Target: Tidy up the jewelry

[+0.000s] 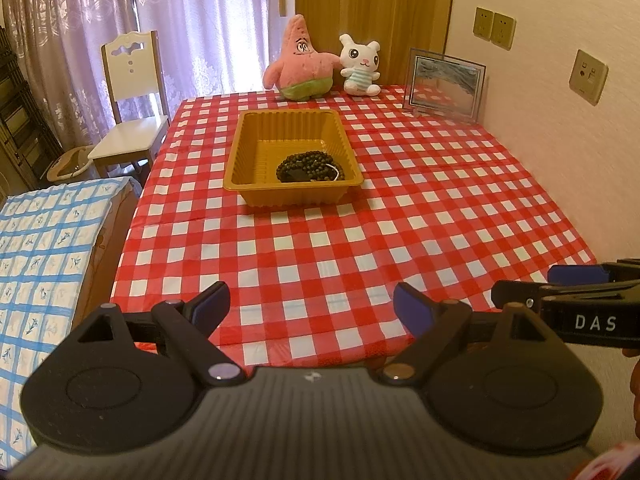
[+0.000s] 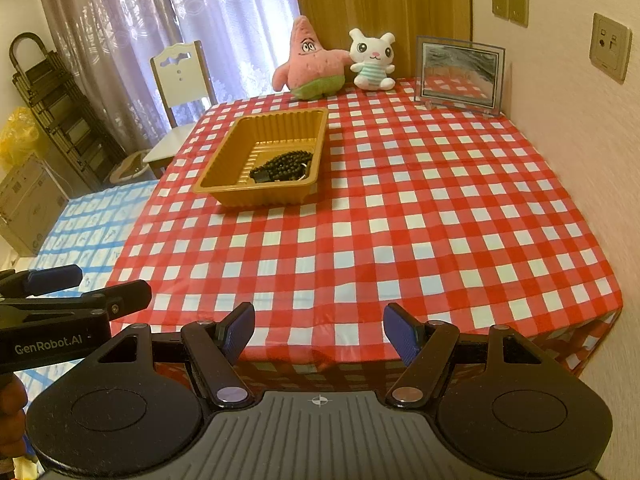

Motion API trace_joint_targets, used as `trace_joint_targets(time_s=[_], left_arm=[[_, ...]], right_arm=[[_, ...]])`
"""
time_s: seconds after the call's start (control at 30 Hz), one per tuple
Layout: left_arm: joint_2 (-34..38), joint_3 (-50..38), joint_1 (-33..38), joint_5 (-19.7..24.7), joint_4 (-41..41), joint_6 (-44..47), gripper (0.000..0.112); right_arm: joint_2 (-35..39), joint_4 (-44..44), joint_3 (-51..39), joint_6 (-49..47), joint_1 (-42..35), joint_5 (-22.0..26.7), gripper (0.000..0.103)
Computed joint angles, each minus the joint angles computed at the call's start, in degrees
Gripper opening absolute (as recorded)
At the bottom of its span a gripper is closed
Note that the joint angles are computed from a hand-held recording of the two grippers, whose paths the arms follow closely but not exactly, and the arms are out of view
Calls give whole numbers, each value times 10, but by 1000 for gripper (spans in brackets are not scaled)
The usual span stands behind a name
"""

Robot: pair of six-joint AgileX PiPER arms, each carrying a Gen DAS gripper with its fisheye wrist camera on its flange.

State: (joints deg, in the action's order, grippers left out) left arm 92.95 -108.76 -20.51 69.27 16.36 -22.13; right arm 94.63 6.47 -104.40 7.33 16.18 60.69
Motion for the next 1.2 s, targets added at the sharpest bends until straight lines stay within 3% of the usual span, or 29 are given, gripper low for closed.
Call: trace_joint_targets(time_s=[1.2], left_arm=[[0, -3, -2, 1, 1, -1, 88]], right_arm=[[-8, -4, 8, 5, 8, -1, 71]])
